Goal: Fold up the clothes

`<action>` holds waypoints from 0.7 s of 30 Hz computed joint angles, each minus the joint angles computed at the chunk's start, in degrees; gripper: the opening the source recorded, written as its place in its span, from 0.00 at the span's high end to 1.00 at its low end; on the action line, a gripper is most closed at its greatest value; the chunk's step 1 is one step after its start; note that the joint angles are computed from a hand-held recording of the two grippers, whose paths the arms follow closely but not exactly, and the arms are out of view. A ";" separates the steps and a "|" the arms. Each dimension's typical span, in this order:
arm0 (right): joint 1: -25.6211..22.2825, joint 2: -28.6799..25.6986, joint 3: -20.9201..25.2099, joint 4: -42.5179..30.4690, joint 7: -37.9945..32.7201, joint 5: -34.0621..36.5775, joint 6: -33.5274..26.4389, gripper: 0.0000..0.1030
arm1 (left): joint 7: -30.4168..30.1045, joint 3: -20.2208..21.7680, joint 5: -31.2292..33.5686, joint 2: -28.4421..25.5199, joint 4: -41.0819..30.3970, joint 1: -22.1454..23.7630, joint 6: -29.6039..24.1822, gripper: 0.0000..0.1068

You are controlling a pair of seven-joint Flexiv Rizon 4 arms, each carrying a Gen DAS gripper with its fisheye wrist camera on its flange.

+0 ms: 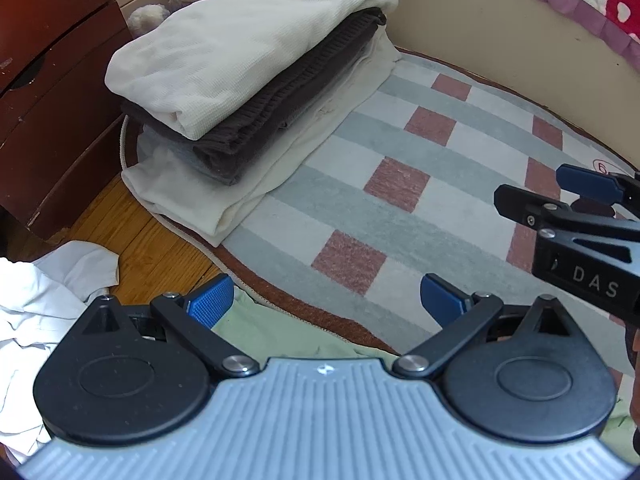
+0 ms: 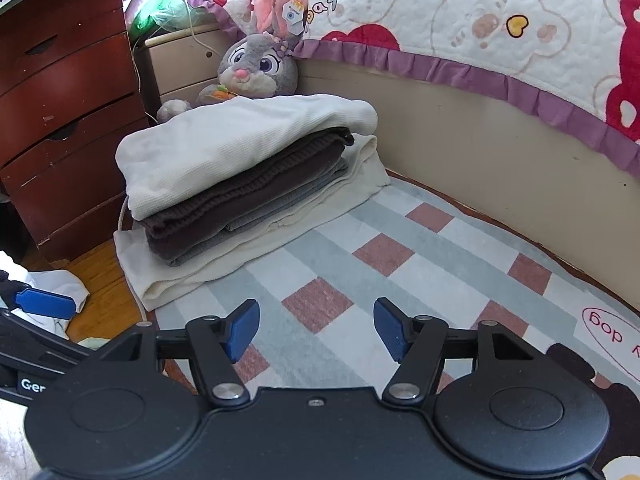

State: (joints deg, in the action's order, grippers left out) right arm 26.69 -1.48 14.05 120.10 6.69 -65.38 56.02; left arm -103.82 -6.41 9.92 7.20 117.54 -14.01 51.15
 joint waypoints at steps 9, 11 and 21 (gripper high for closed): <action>-0.13 1.00 0.48 0.67 -0.79 1.67 -0.60 0.32 | -0.53 -0.10 -0.11 0.27 0.22 -0.05 0.56 0.05; -0.19 1.10 0.54 0.70 -0.85 1.81 -0.66 0.32 | -0.61 -0.18 -0.11 0.35 0.21 -0.09 0.47 0.05; -0.23 1.66 0.97 0.98 -2.16 3.14 -0.91 0.32 | -1.33 -1.07 2.89 0.71 -0.46 -0.04 -0.23 0.05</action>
